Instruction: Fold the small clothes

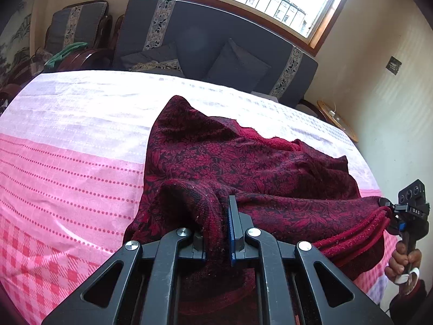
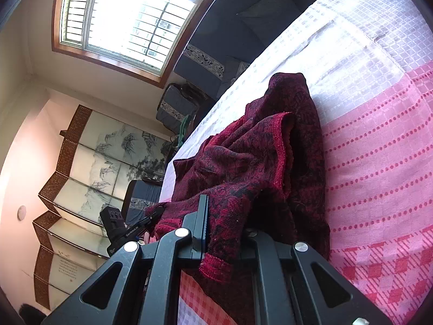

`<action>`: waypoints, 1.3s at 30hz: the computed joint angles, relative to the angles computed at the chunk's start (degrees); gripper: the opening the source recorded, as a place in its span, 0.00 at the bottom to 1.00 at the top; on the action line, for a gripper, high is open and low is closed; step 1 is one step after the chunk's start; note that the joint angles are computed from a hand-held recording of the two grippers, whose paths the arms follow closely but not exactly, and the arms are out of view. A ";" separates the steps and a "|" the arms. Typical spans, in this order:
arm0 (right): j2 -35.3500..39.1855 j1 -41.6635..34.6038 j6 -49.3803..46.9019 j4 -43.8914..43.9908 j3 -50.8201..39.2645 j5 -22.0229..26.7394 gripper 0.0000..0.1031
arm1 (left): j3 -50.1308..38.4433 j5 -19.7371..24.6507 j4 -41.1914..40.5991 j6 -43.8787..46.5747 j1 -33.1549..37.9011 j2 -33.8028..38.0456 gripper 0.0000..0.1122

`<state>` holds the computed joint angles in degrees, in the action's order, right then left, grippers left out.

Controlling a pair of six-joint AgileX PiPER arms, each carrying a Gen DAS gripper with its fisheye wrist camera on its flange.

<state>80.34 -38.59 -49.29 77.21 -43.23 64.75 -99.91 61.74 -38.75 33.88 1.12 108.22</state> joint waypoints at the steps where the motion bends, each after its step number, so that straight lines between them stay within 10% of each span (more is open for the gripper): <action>1: 0.39 0.02 -0.08 0.10 -0.34 -0.16 0.09 | -0.64 -0.14 0.28 -0.24 -0.32 0.36 0.10; 39: 5.10 -0.54 -3.22 6.18 0.74 -2.09 0.10 | -23.43 2.58 9.54 -15.12 -6.77 13.97 0.13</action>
